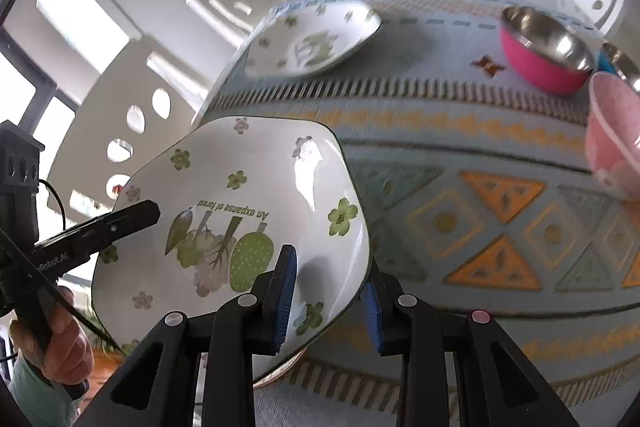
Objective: Organize plates and bowls
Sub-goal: 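Lower the hexagonal plate onto the blue-leaf plate with both tools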
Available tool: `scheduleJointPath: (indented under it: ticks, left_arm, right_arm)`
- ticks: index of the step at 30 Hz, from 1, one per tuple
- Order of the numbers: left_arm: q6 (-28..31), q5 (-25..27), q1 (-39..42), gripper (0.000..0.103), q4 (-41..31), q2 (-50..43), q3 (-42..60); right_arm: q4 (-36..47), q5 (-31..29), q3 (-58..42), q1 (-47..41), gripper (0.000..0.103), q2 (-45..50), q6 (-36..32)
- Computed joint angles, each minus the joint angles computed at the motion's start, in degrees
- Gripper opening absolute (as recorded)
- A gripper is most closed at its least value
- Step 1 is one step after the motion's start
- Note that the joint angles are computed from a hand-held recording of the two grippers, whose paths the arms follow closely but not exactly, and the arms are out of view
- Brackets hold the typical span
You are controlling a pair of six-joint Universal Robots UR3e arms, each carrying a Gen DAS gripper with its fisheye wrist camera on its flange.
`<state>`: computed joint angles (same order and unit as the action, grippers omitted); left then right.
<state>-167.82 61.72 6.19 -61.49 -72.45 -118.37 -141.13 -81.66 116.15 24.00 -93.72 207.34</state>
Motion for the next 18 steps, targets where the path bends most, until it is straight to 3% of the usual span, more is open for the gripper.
scheduleJointPath:
  ticks: [9,18]
  left_arm:
    - [3.4,-0.4,3.7,0.02,-3.3,4.3,-5.2]
    - [6.1,-0.8,7.8,0.02,-7.9,8.0,-7.6]
  right_arm:
    - [0.4,-2.4,-3.3,3.6,0.03,5.6,0.4]
    - [5.9,-6.6,-8.9,6.9,0.03,8.7,1.6]
